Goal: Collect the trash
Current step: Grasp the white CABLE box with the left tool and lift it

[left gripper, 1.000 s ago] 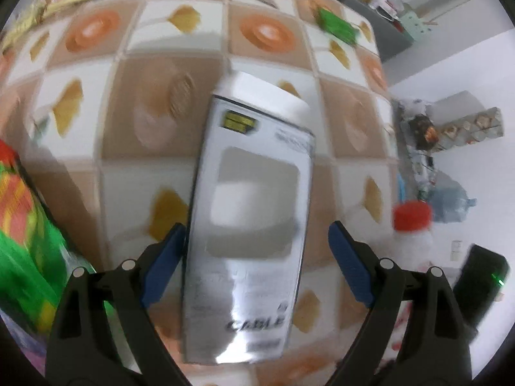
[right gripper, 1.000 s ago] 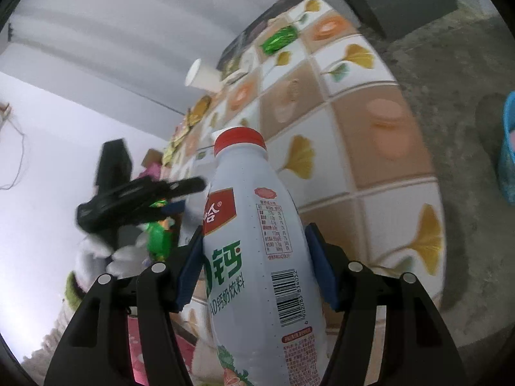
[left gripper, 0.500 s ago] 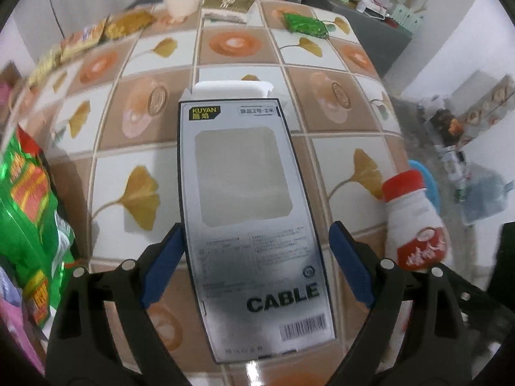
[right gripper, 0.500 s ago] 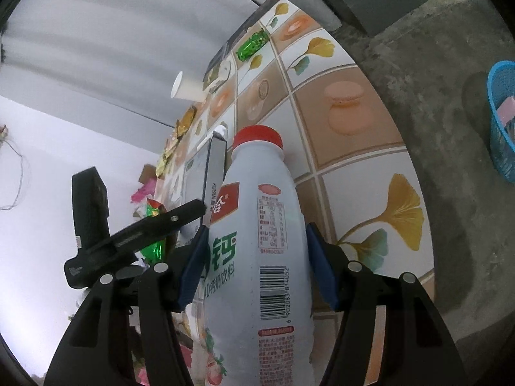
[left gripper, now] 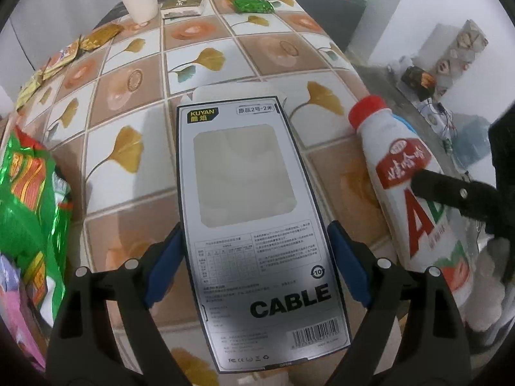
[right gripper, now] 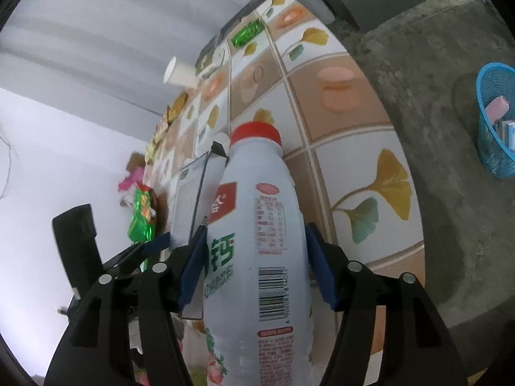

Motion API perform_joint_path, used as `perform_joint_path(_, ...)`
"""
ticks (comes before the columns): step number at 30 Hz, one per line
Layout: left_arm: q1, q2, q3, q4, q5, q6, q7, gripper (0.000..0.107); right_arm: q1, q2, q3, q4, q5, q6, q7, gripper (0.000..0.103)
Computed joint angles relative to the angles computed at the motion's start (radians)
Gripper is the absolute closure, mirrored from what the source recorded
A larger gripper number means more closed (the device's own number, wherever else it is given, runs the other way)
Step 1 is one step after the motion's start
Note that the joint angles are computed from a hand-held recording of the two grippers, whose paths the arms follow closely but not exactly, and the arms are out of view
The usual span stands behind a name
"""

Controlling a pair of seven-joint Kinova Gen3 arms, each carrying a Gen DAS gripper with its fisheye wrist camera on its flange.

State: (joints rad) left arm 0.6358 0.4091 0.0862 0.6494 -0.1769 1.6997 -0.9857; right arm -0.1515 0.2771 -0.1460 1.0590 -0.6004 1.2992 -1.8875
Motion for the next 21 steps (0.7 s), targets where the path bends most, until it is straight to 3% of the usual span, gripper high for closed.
perform_joint_path(9,0.012,-0.011,-0.005,0.043,-0.038,-0.061,0.028,0.024,-0.069,0.083,0.002,-0.204,0.132,0.165,-0.050,0.034)
perform_joint_path(17,0.000,-0.037,0.006,0.111,-0.029,-0.125,0.041,0.025,-0.091,0.095,0.001,-0.239,0.174,0.188,-0.059,0.034)
perform_joint_path(21,-0.005,-0.053,0.011,0.142,-0.032,-0.153,0.051,0.028,-0.087,0.099,-0.003,-0.242,0.167,0.189,-0.056,0.039)
